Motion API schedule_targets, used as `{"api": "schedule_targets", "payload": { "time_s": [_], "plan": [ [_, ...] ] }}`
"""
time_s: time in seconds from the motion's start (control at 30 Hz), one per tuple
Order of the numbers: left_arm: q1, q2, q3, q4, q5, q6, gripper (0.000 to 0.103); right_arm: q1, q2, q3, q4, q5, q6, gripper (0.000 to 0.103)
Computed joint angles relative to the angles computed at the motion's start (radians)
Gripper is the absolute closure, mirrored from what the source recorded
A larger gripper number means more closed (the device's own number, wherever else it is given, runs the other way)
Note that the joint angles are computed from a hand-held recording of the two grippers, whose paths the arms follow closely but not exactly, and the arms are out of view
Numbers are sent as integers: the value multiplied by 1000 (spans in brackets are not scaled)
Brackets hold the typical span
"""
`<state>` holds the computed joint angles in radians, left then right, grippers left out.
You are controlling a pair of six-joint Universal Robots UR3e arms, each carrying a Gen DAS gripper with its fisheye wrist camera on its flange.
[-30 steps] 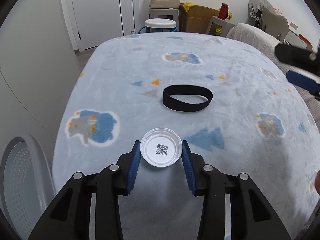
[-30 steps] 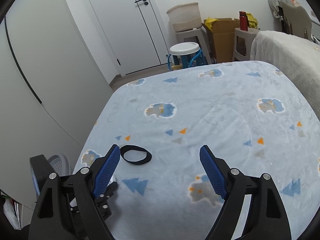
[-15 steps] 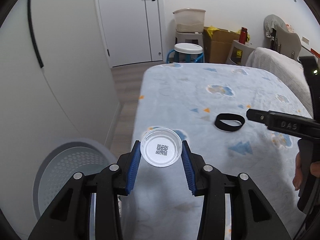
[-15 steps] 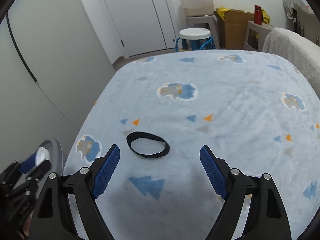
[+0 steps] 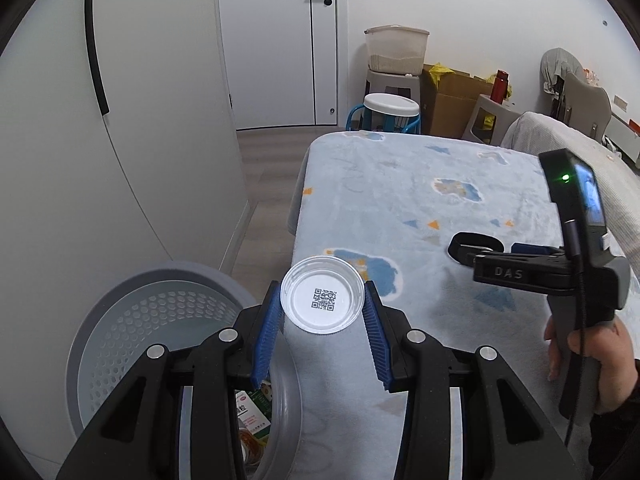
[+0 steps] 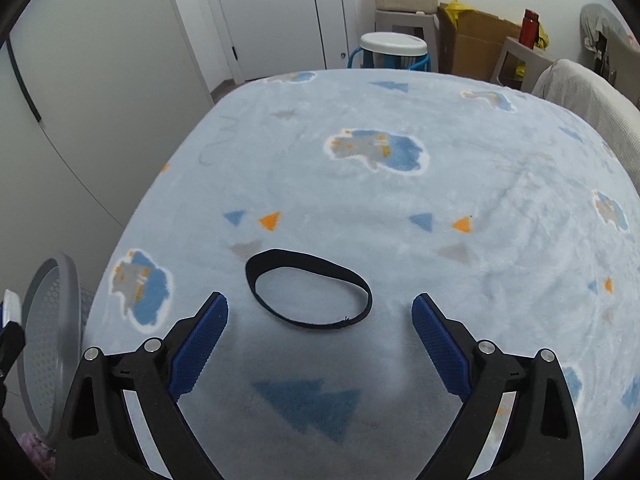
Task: Collect trash
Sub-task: 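Grasp the white round lid with the left gripper while the right gripper grasps the black band, then carry the white lid and black band over the grey basket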
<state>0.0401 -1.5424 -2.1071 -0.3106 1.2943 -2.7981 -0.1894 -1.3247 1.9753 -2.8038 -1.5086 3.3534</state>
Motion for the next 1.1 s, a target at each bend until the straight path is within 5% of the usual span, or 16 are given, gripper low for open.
{"api": "schedule_targets", "payload": {
  "time_s": [0.3,0.5,0.53,0.73,1.1],
  "plan": [
    [27,19,-10,-13,-20,12,63,70,104,-97,9,-125,-5,17],
    [34,15,-6,-16,-20,12,64,88,105,-105,-8,-154,-16,57],
    [36,15,-6,-17,-22,13,64,83,100,-97,-13,-136,-26,73],
    [51,20,-9,-13,-26,17,64,70,72,-77,-13,-103,-27,90],
    [131,97,-47,-25,-64,32,64,126,-94,-4,-31,-46,12,92]
  ]
}}
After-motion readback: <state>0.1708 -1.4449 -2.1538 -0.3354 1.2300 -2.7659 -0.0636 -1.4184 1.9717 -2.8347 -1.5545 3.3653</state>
